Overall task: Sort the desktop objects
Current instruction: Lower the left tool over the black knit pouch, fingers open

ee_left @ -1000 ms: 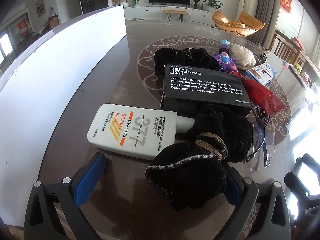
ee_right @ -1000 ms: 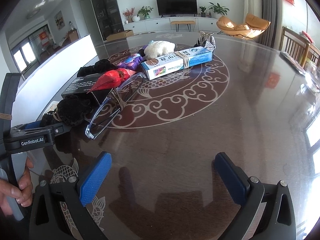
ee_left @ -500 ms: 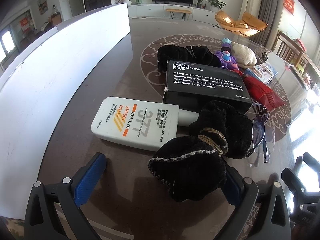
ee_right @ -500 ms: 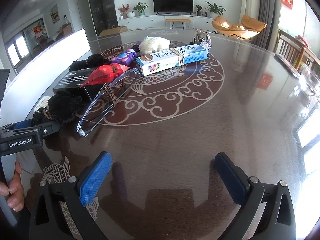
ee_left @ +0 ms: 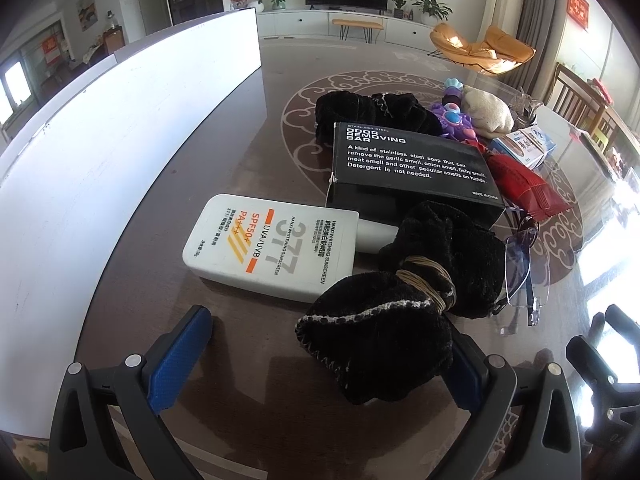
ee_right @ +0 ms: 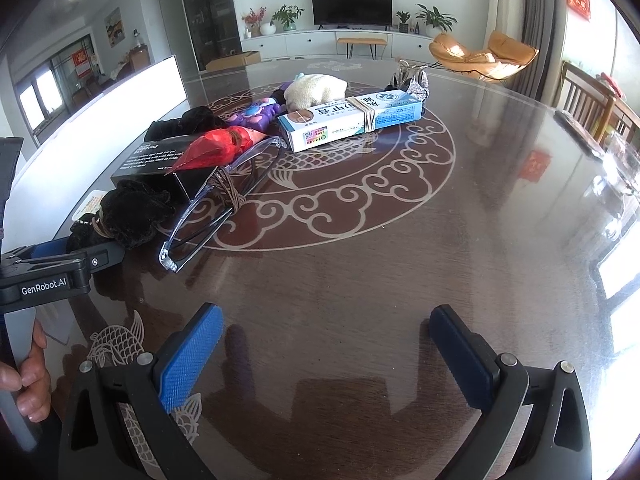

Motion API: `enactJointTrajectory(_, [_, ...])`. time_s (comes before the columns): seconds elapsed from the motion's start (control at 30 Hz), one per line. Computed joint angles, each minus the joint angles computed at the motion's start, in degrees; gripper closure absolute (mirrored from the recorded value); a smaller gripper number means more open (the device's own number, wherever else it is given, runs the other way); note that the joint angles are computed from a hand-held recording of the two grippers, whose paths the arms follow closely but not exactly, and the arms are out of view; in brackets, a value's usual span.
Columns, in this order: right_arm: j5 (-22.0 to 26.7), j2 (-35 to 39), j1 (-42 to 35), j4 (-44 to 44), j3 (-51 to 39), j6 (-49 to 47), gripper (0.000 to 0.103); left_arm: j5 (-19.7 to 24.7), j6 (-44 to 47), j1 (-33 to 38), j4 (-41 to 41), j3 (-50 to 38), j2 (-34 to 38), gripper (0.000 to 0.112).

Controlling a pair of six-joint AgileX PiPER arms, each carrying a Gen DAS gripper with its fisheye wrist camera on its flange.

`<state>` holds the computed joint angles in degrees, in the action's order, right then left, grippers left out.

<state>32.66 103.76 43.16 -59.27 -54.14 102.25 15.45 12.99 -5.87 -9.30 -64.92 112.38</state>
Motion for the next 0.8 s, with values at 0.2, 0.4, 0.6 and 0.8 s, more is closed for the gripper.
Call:
enactJointTrajectory(0.2, [-0.9,-0.5,-0.1,-1.3,0.7,1.7,0.0,-0.4,0.2,0.1,-0.3,0.2,-0.1,0.009])
enactJointTrajectory(0.4, [-1.5,-0.9,-0.2,-2.7,1.5,3.4,0.0,-0.4,0.3,0.1,-0.4,0.2,-0.1,0.009])
enactJointTrajectory(0.6, [-1.1,-0.8,-0.2,-1.8,1.2,2.3,0.0,-0.5,0.4,0.1,-0.4,0.2,-0.1,0.009])
enactJointTrajectory(0.8, [0.2,0.0,0.1,0.4,-0.1,-0.4,0.0,2.7,-1.8,0.8,0.8,-1.8,0.2,0.009])
